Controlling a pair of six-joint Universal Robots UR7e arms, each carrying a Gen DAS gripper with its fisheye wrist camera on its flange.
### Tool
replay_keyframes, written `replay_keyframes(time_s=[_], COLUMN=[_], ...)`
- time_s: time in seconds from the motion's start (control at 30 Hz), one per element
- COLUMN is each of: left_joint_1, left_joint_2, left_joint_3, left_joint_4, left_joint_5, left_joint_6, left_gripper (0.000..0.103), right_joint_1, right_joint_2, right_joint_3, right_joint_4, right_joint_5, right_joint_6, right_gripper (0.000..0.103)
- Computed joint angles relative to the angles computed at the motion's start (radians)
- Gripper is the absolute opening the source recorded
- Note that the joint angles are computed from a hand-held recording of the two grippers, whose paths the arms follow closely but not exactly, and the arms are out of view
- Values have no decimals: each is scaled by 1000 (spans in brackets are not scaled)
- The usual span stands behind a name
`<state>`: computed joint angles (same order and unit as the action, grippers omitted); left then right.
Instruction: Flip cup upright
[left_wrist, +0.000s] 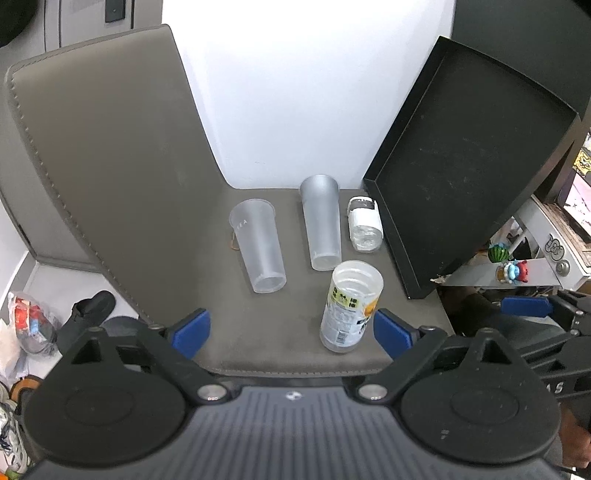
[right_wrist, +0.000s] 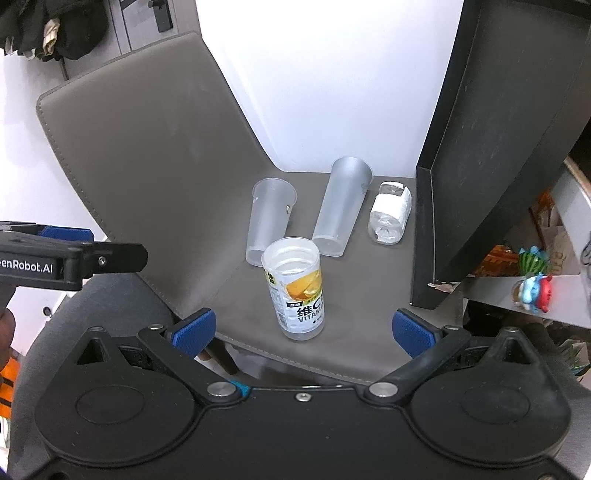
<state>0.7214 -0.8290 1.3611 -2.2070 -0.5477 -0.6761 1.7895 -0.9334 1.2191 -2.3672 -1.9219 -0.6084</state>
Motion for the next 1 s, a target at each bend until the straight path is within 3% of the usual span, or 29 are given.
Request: replay_keyframes(time_s=[1.0], left_joint_1=[-30], left_joint_2=[-79], left_joint_3=[128], left_joint_4=[52], left_joint_5=[-18], left_joint_6=[-119], left_gripper=[95], right_joint_1=[-20], right_joint_2=[-79], right_joint_3=[67], right_joint_4=[38], right_joint_5=[20], right_joint_6=[32], right_gripper=[103])
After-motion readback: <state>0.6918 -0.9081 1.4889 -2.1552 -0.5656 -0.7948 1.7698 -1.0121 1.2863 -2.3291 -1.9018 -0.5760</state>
